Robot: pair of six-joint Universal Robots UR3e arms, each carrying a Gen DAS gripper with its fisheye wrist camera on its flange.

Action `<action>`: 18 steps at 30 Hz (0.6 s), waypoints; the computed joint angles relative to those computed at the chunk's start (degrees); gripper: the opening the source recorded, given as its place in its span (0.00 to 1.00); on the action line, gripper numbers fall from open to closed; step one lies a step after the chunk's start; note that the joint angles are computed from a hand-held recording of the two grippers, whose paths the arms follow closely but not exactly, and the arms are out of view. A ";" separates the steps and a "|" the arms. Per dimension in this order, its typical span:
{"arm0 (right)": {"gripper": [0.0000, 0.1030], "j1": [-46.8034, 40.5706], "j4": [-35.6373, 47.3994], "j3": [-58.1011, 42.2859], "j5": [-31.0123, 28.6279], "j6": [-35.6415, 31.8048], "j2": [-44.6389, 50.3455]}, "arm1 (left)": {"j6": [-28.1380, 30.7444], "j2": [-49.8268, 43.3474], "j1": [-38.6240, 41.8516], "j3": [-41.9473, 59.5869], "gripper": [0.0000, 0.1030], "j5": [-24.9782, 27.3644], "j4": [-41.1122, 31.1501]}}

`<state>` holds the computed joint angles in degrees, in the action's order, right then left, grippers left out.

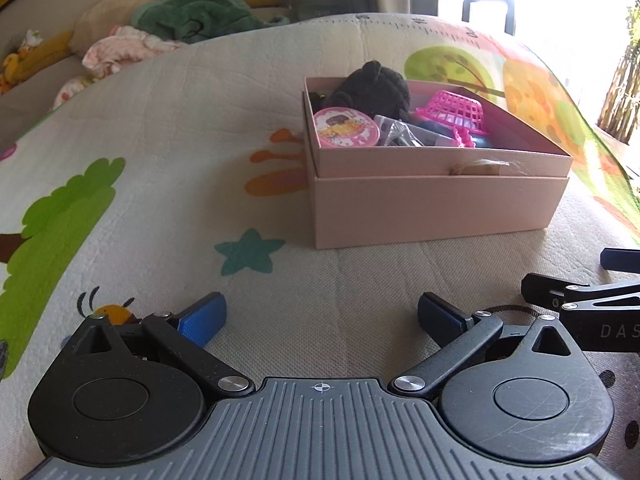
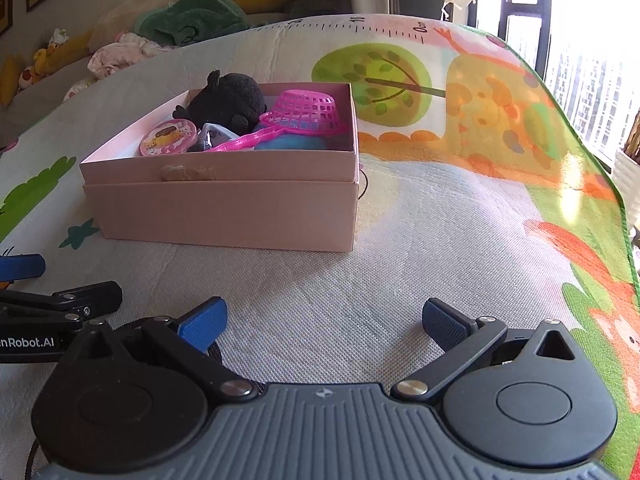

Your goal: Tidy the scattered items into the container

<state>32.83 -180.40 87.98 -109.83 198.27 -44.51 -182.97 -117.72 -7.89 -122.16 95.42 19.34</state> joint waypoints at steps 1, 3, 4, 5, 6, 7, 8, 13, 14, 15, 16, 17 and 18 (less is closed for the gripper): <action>1.00 -0.02 -0.05 0.02 0.05 0.02 0.01 | 0.05 -0.04 -0.11 0.10 1.00 0.16 -0.06; 1.00 -0.02 -0.12 0.08 0.08 0.06 0.01 | 0.11 0.07 0.21 -0.13 1.00 -0.22 0.07; 1.00 0.03 0.01 -0.07 0.02 0.06 0.06 | -0.02 0.05 0.07 -0.02 1.00 -0.14 -0.04; 1.00 -0.02 0.03 -0.05 0.06 0.04 0.03 | -0.04 0.00 -0.09 0.10 1.00 0.05 -0.13; 1.00 -0.02 -0.09 0.01 0.10 0.11 0.03 | -0.05 0.02 -0.06 0.08 1.00 0.02 -0.13; 1.00 0.01 0.01 -0.06 0.08 0.11 0.05 | -0.05 0.06 0.05 -0.02 1.00 -0.13 -0.05; 1.00 0.10 0.15 -0.30 -0.02 0.14 0.17 | -0.08 0.04 -0.03 0.06 1.00 -0.06 -0.13; 1.00 0.08 0.20 -0.38 0.01 0.16 0.21 | -0.18 0.02 -0.22 0.24 1.00 0.13 -0.30; 1.00 0.08 0.20 -0.38 0.01 0.16 0.21 | -0.18 0.02 -0.22 0.24 1.00 0.13 -0.30; 1.00 0.09 0.21 -0.42 0.00 0.16 0.24 | -0.19 0.02 -0.26 0.26 1.00 0.16 -0.33; 1.00 0.09 0.19 -0.41 0.01 0.17 0.25 | -0.15 0.03 -0.21 0.20 1.00 0.13 -0.27; 1.00 0.09 0.18 -0.38 0.01 0.18 0.23 | -0.15 0.03 -0.21 0.20 1.00 0.13 -0.27; 1.00 0.09 0.18 -0.38 0.01 0.18 0.23 | -0.22 0.04 -0.26 0.23 1.00 0.14 -0.30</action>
